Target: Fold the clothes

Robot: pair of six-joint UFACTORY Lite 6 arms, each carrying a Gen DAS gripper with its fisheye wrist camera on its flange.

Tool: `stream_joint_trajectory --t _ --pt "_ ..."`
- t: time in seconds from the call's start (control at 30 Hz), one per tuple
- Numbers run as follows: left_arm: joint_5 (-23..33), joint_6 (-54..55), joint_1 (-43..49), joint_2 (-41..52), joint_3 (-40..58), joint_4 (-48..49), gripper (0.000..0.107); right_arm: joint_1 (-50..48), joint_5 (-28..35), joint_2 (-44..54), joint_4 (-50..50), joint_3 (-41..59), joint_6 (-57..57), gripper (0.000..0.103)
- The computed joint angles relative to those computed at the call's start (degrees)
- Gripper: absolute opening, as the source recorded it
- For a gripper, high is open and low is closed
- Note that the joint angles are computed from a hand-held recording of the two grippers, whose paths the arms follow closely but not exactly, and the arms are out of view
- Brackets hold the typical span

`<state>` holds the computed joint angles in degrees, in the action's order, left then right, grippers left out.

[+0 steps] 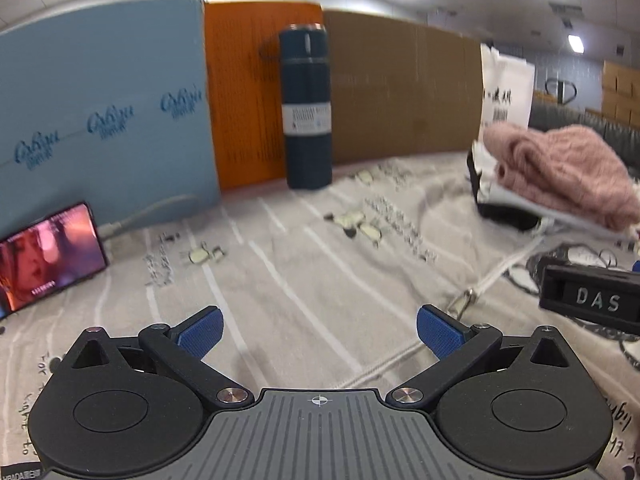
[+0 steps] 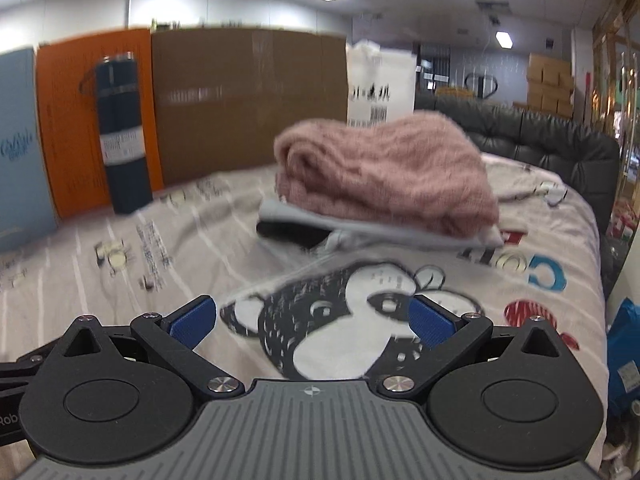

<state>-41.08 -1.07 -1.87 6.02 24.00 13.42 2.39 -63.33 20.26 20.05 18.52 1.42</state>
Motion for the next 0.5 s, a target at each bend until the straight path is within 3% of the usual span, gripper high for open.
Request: stream_joint_trajectory --t 0.27,0.4,0.5 --pt "5.88 0.50 -1.12 2.09 3.36 -0.80 0.103 -2.21 10.18 0.90 -1.32 3.43 -0.43 0.103" --pt "7.18 -0.81 -0.77 2.71 4.34 0.52 0.103 -1.81 11.13 1.31 -0.64 4.19 -1.16 0.103" --pt "8.34 -6.70 1.26 3.53 5.78 6.68 0.103 -1.88 11.57 1.36 -0.68 4.48 -1.30 0.103"
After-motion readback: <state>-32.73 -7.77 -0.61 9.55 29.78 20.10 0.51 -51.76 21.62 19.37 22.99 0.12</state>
